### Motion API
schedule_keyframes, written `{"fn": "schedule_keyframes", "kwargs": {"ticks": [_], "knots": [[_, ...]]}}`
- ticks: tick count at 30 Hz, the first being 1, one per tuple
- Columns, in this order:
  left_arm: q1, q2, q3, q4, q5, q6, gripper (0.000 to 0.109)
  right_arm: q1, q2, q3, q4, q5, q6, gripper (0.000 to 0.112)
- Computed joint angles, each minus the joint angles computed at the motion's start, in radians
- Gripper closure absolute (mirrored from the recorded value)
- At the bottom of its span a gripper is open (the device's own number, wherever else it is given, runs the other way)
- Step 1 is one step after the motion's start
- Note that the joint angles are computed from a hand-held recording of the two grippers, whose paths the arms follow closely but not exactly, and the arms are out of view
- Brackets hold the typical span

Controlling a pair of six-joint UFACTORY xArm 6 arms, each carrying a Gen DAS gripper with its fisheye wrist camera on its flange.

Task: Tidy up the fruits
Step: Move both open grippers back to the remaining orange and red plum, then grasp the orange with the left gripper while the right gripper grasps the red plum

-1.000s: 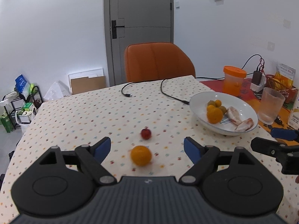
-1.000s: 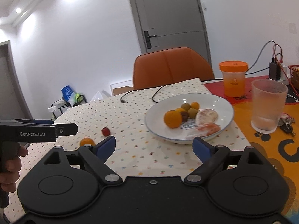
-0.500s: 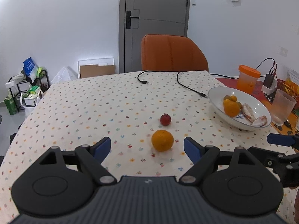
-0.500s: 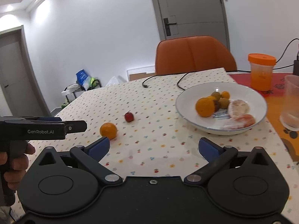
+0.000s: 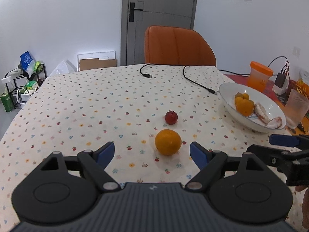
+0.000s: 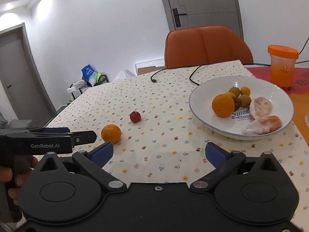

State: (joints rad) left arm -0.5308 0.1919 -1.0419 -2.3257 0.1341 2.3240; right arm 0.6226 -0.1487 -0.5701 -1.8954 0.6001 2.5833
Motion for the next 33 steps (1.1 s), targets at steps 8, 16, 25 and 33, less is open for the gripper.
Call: {"fn": "schedule_keyframes", "kwargs": {"ticks": [8,16,25,33], "knots": [[-0.012,0.044,-0.032,0.097,0.005,-0.11,0.027,-0.053,0.039,-0.029,-0.063,-0.055,0.034,0.01],[-0.02,0.099,-0.08,0.144,0.028,-0.181,0.037,-0.084,0.055,-0.047,-0.106,-0.094,0.049,0.01],[-0.001,0.124,-0.098,0.158,0.057,-0.254,0.074,-0.11,0.094,-0.086,-0.146,-0.118,0.072,0.01],[0.065,0.126,-0.113,0.107,0.04,-0.245,0.074,-0.139,0.197,-0.212,-0.18,-0.177,0.019,0.019]]}}
